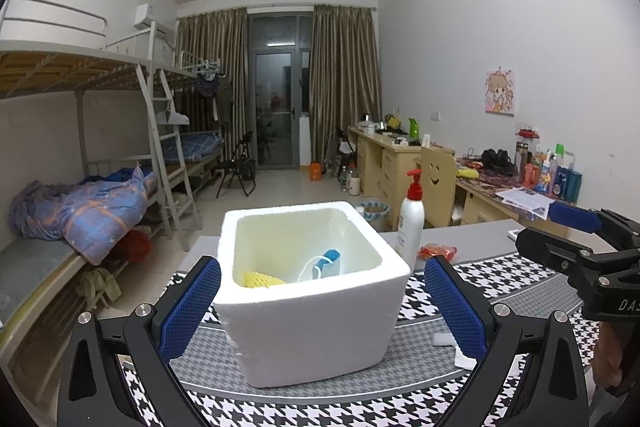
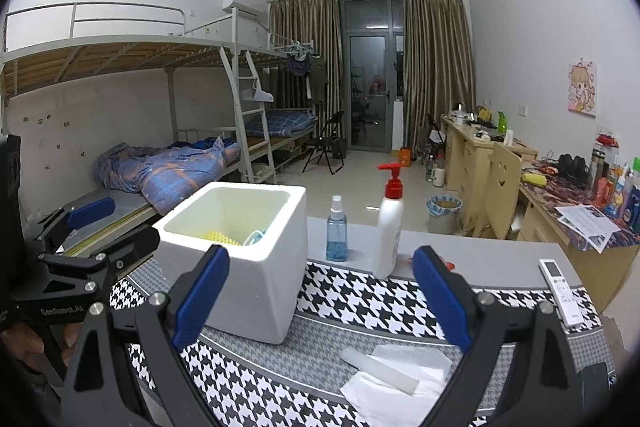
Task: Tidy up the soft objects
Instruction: 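Withdraw both grippers from the foam box back toward the table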
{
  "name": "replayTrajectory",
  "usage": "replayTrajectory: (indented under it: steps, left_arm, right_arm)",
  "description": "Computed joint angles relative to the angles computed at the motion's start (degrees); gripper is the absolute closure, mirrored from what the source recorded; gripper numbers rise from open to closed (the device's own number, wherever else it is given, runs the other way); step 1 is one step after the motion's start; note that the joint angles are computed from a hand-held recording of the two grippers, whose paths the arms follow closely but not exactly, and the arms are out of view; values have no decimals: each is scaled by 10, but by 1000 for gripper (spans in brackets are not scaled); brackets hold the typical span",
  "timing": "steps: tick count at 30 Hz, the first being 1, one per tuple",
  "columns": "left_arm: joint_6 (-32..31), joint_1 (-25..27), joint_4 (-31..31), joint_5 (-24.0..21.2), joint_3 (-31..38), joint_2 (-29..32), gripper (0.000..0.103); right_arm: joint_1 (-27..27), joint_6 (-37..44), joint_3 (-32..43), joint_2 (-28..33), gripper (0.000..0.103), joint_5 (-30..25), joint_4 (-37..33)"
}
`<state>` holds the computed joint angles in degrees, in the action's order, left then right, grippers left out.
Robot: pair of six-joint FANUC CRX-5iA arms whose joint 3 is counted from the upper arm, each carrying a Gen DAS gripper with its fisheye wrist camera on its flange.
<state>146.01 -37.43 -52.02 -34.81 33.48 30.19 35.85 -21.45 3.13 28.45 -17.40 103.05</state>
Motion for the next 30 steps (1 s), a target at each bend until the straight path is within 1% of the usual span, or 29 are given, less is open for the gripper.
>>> replayTrajectory:
  steps: [8, 14, 18, 24, 30]
  left_arm:
    - [-25, 6, 36, 17, 0, 10, 1]
    - [-43, 11, 66, 38, -4, 14, 1]
    - [-35, 8, 60, 48, -10, 13, 1]
    - [-57, 11, 86, 58, -13, 15, 1]
    - [-60, 8, 91, 63, -13, 19, 1]
  right_arm:
    - [-2, -9, -22, -9, 8, -14, -7]
    - [-6, -40, -46, -22, 8, -25, 6]
    - [-4, -34, -52, -24, 8, -33, -7]
    - [-4, -36, -64, -30, 8, -43, -11]
    - [-2, -41, -77, -37, 8, -53, -15]
